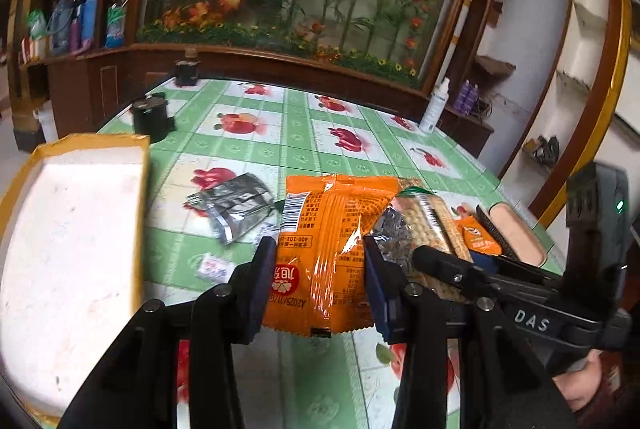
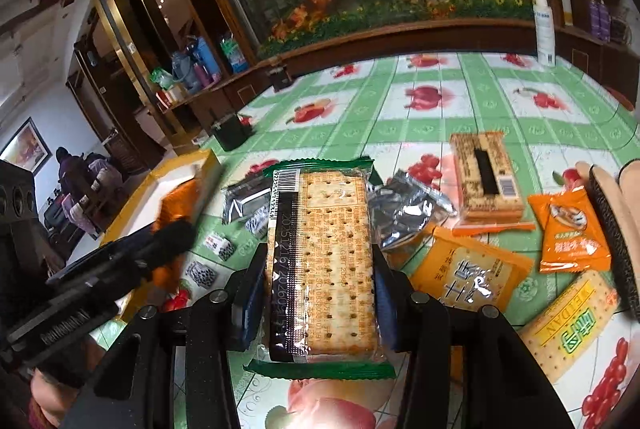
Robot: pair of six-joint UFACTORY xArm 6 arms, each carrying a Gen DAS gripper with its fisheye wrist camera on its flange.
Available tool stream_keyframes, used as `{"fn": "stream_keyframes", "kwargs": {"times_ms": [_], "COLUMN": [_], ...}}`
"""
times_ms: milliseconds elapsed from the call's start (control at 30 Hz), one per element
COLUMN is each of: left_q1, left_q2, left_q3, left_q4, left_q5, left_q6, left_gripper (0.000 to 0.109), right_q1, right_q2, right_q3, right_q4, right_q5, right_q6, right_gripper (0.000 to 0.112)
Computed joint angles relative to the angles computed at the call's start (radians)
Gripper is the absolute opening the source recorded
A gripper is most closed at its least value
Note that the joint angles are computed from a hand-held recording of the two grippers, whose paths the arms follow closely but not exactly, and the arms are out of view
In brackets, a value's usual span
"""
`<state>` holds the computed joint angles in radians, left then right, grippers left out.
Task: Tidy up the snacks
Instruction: 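Lower the orange bag into the box with left gripper while right gripper lowers crackers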
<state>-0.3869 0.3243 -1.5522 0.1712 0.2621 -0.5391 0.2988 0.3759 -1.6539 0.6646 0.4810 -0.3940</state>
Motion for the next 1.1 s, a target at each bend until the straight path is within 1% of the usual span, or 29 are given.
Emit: {"fn": "stream_keyframes", "kwargs": {"times_ms": [67, 200, 267, 333, 367, 400, 467, 533, 600, 667, 733, 800, 900, 967, 1100], "left_q1": [0.015, 0.065, 0.108, 0.145, 0.168, 0.197, 0.234, 0.269, 0.289, 0.303, 0.312, 0.318, 0.322, 0.319, 0.305], "left_q2": [-0.054, -0.165, -0.223, -0.271, -0.295, -0.320, -0.359, -0.388, -0.413, -0.429, -0.438, -0.449, -0.448, -0.441, -0.395], "left_q3": [0.067, 0.196, 0.267, 0.343, 0.380, 0.417, 0.479, 0.521, 0.560, 0.580, 0.587, 0.592, 0.587, 0.575, 0.528], "left_q4": [-0.081, -0.151, -0.135, -0.169, -0.143, -0.076, -0.037, 0.046, 0.059, 0.127, 0.222, 0.290, 0.342, 0.388, 0.427], "left_q5": [-0.026, -0.055, -0.055, -0.090, -0.095, -0.093, -0.106, -0.091, -0.093, -0.071, -0.050, -0.028, -0.010, 0.007, 0.040], "left_q6": [0.058, 0.123, 0.098, 0.109, 0.071, -0.001, -0.048, -0.138, -0.157, -0.215, -0.284, -0.329, -0.364, -0.391, -0.407], "left_gripper": [0.042, 0.042, 0.042, 0.042, 0.042, 0.042, 0.042, 0.042, 0.042, 0.042, 0.042, 0.042, 0.042, 0.043, 0.043], "right_q1": [0.005, 0.016, 0.030, 0.062, 0.081, 0.101, 0.145, 0.196, 0.238, 0.265, 0.281, 0.294, 0.309, 0.319, 0.327], "right_q2": [-0.009, -0.016, -0.009, -0.010, -0.005, 0.004, 0.037, 0.082, 0.132, 0.208, 0.276, 0.323, 0.380, 0.390, 0.405], "right_q3": [0.015, 0.029, 0.011, 0.003, -0.011, -0.033, -0.102, -0.176, -0.245, -0.358, -0.454, -0.518, -0.600, -0.603, -0.611], "right_q4": [-0.008, -0.021, -0.034, -0.068, -0.080, -0.075, -0.049, -0.096, -0.161, -0.195, -0.198, -0.229, -0.266, -0.294, -0.306], "right_q5": [-0.019, -0.041, -0.026, -0.041, -0.035, -0.014, 0.046, 0.075, 0.085, 0.144, 0.202, 0.236, 0.284, 0.288, 0.312], "right_q6": [0.000, 0.005, 0.027, 0.044, 0.054, 0.054, 0.036, 0.048, 0.080, 0.120, 0.132, 0.148, 0.147, 0.142, 0.117], "right_gripper": [0.050, 0.050, 0.051, 0.051, 0.051, 0.051, 0.051, 0.051, 0.051, 0.051, 0.051, 0.051, 0.051, 0.051, 0.051]}}
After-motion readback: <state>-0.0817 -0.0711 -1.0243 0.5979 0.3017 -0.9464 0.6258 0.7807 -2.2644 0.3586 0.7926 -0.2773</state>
